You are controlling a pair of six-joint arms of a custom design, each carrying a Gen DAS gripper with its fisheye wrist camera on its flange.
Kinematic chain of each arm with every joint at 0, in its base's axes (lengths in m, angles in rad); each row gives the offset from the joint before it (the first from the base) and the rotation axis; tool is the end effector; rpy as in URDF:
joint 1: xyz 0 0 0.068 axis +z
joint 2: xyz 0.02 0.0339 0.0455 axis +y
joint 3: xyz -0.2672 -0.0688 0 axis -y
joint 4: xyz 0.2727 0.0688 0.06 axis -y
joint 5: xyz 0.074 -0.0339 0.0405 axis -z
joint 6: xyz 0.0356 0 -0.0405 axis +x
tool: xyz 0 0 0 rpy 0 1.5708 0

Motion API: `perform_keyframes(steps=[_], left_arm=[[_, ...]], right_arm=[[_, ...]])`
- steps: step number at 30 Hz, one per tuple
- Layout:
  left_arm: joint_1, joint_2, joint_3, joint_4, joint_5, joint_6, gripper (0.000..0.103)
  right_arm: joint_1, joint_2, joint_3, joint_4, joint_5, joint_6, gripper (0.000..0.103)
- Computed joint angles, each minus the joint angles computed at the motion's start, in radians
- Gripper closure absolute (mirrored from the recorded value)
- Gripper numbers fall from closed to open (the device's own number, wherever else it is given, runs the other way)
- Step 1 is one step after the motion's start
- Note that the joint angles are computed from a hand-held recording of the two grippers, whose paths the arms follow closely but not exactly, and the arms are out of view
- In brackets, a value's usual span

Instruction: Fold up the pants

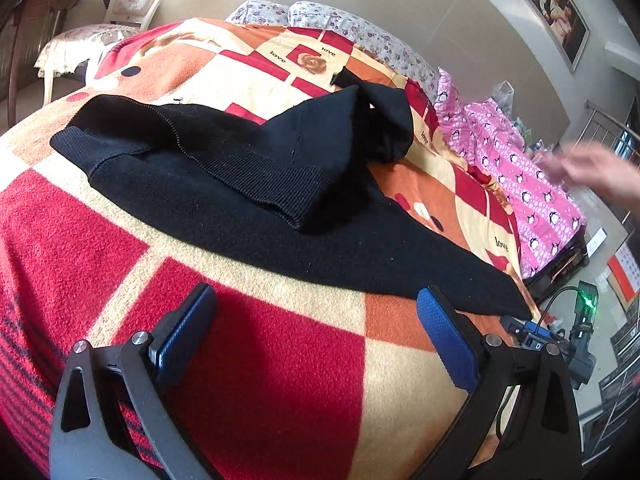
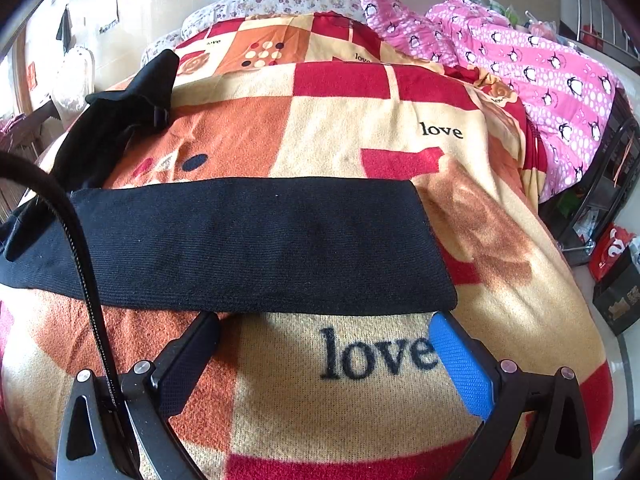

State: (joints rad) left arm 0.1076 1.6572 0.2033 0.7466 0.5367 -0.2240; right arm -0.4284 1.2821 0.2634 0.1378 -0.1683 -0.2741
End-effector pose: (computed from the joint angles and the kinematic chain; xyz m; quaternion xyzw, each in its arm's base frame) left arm 0.2147 0.0049 0.0479 -0.0351 0.8820 -0.2639 0.3888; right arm 0.1912 -0.0808 0.0848 0.0439 0.9372 -0.0417 0.3436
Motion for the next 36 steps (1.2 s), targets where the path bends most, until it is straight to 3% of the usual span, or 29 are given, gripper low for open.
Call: perform_keyframes(steps=[8,13,16,18,20,22,23,25,28,33,35,36], left_arm=[[0.013,-0.014,0.014,-0.051,0.016,0.002,0.002],[0.034,-0.218,-0.003,-0.187,-0.02,0.012,0.002],[-0.045,-0.367,0.035,-0.321,-0.196,0.217,0.002],[-0.134,-0.34,0.086,-0.352,-0.333,0.477,0.002],[-0.242,-0.21,0.096,-0.207,-0.527,0.761,0.002],[-0.307,-0.042,0.108,-0.004,-0.685,0.94,0.002],[-0.322,0.017,0.138,0.011,-0.722,0.992,0.002],[-0.323,0.07,0.198,-0.026,-0.734,1.017,0.002],[-0.298,0.076,0.302,-0.228,-0.665,0.964,0.002],[-0.255,0.081,0.426,-0.463,-0.55,0.852,0.003],[-0.228,0.091,0.461,-0.532,-0.5,0.815,0.016],[-0.205,0.095,0.48,-0.558,-0.478,0.786,0.054]], right_arm=[[0.003,-0.002,-0.001,-0.006,0.004,0.002,0.0],[0.011,-0.001,0.002,-0.012,0.011,0.007,0.0],[0.012,-0.001,0.001,-0.009,0.01,0.009,0.0],[0.017,0.002,-0.001,0.001,0.015,0.012,0.0],[0.011,0.001,-0.003,0.003,0.007,0.01,0.0],[0.013,-0.001,-0.005,0.006,0.011,0.009,0.0],[0.011,0.0,-0.006,0.008,0.008,0.008,0.0],[0.013,0.0,-0.007,0.008,0.009,0.01,0.0],[0.017,-0.001,-0.009,0.012,0.011,0.013,0.0],[0.015,-0.003,-0.011,0.014,0.01,0.012,0.0],[0.016,-0.003,-0.011,0.013,0.011,0.012,0.0],[0.015,-0.003,-0.011,0.013,0.01,0.012,0.0]])
